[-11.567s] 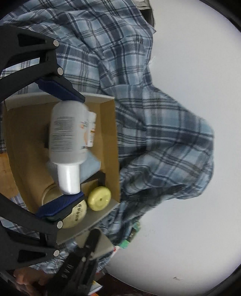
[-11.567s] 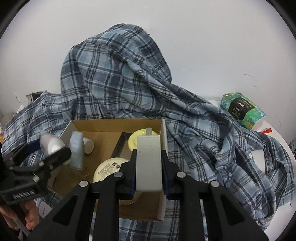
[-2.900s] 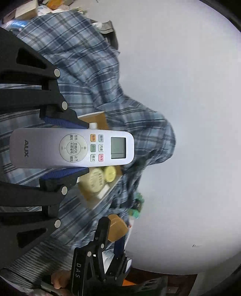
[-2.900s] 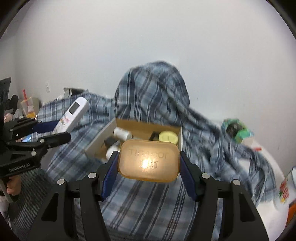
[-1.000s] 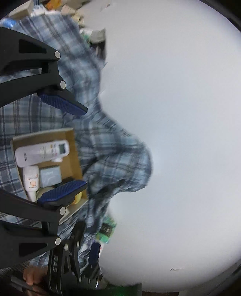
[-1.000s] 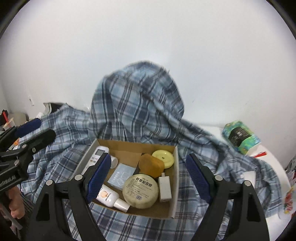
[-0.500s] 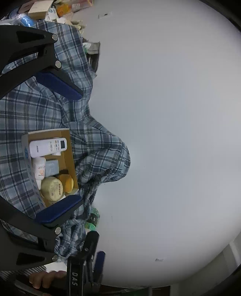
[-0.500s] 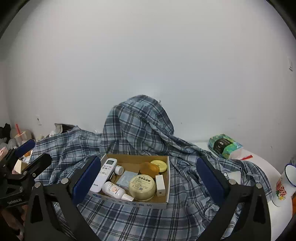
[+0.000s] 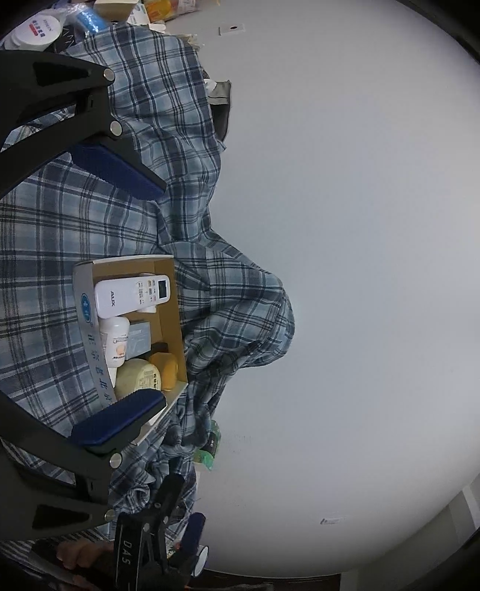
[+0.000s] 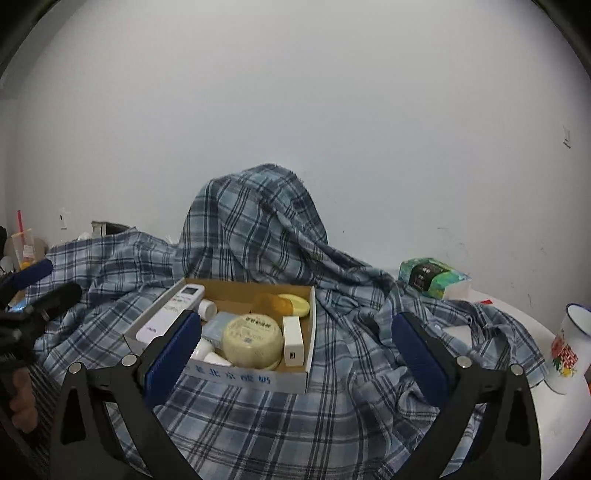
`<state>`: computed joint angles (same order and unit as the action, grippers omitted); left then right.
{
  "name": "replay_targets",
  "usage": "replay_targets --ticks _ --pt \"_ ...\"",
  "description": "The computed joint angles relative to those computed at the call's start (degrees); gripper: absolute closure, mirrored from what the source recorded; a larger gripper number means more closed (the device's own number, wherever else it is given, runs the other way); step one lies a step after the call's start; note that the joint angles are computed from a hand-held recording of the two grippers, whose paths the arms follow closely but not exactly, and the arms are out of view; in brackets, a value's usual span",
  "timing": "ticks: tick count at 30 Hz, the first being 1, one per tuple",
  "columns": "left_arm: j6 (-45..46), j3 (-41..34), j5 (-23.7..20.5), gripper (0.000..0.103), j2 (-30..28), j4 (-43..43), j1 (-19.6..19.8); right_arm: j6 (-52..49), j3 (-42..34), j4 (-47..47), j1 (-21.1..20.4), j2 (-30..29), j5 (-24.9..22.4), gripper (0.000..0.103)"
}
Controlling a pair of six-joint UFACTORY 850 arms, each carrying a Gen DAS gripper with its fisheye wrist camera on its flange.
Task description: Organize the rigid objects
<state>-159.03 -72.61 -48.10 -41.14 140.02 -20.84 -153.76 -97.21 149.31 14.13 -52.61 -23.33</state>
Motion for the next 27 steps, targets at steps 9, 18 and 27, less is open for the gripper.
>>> replay_targets --ticks 9,18,27 --pt "-1.3 0.7 -0.9 0.000 0.3 0.8 0.0 2.1 0.2 -2.5 -0.2 -0.1 -1.1 0.000" --pt "-1.6 0.8 -1.6 0.000 0.4 0.6 0.1 -0.4 1.6 0.0 -0.2 0.5 -2.9 0.000" --pt "-1.4 1.4 -3.3 0.000 0.6 0.8 -0.3 -2.1 2.7 1.4 -0.2 1.0 -4.2 0.000"
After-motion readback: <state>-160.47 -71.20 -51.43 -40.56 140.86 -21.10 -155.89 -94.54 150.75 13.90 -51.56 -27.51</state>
